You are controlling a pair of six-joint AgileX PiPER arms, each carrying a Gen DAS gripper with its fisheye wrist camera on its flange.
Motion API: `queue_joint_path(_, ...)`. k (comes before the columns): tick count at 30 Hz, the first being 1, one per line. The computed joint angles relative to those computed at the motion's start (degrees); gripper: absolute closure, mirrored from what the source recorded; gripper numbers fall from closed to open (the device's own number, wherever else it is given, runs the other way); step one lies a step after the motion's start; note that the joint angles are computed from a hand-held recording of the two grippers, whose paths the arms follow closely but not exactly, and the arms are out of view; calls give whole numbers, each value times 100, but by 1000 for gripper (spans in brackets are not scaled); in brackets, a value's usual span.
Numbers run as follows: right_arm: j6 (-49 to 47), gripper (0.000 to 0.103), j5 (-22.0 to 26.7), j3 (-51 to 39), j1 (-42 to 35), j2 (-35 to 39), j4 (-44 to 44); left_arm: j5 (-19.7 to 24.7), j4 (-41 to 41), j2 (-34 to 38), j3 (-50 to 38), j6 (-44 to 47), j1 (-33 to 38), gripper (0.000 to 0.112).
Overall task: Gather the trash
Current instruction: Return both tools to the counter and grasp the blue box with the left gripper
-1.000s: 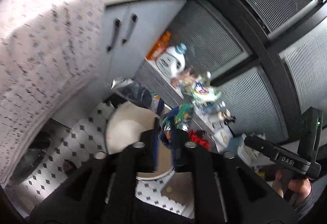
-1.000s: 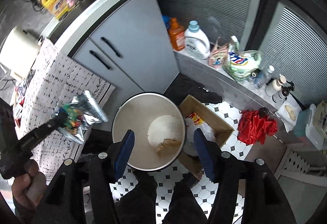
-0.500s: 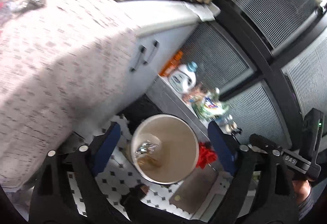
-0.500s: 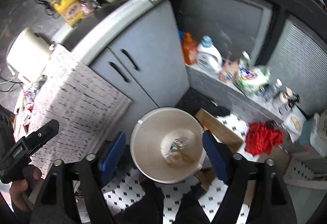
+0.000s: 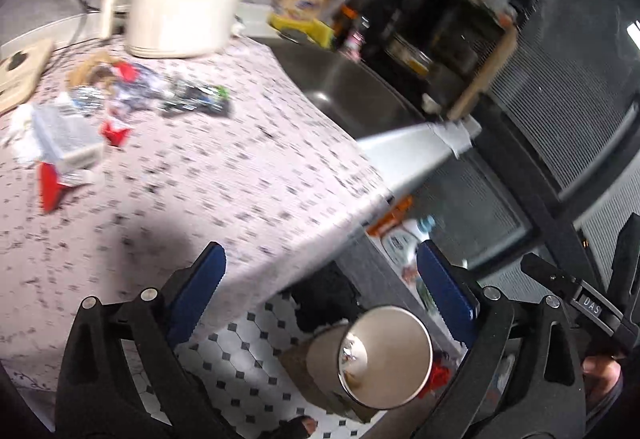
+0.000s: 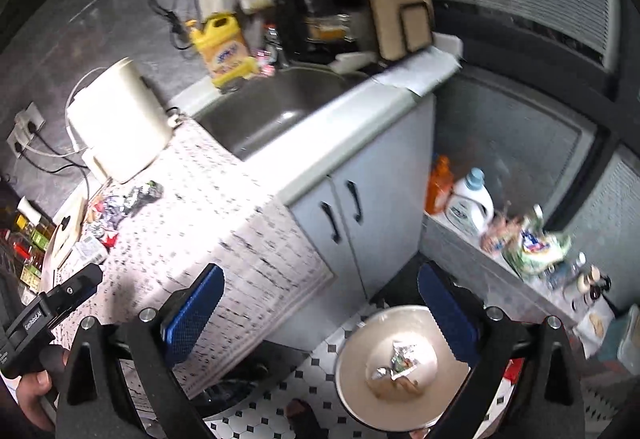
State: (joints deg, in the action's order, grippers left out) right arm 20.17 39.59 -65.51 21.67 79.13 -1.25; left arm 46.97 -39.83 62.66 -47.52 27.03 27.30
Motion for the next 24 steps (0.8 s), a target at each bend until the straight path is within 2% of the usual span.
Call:
queue_joint_path(5, 761, 8, 187, -629, 835, 446, -658, 499, -419, 194, -252, 869, 1324, 17)
queue_joint_path(9, 1047, 8, 309, -1128, 1354, 861, -916, 698, -696, 508, -424, 1395, 2224, 17)
queue_joint_path(18, 949, 8, 432, -2167, 1851, 1785, -676, 1170, -1163, 1650, -1179, 2034, 3638, 17)
queue_joint_path(21, 932, 8, 558, -2536, 1970, 2119, -552, 1530, -1347, 2224, -1577, 2057, 3972, 24)
queue_joint_path(24, 944, 8, 587, -2826, 2075, 2387, -521, 1714, -1317, 2751, -1981, 1875, 4027, 37)
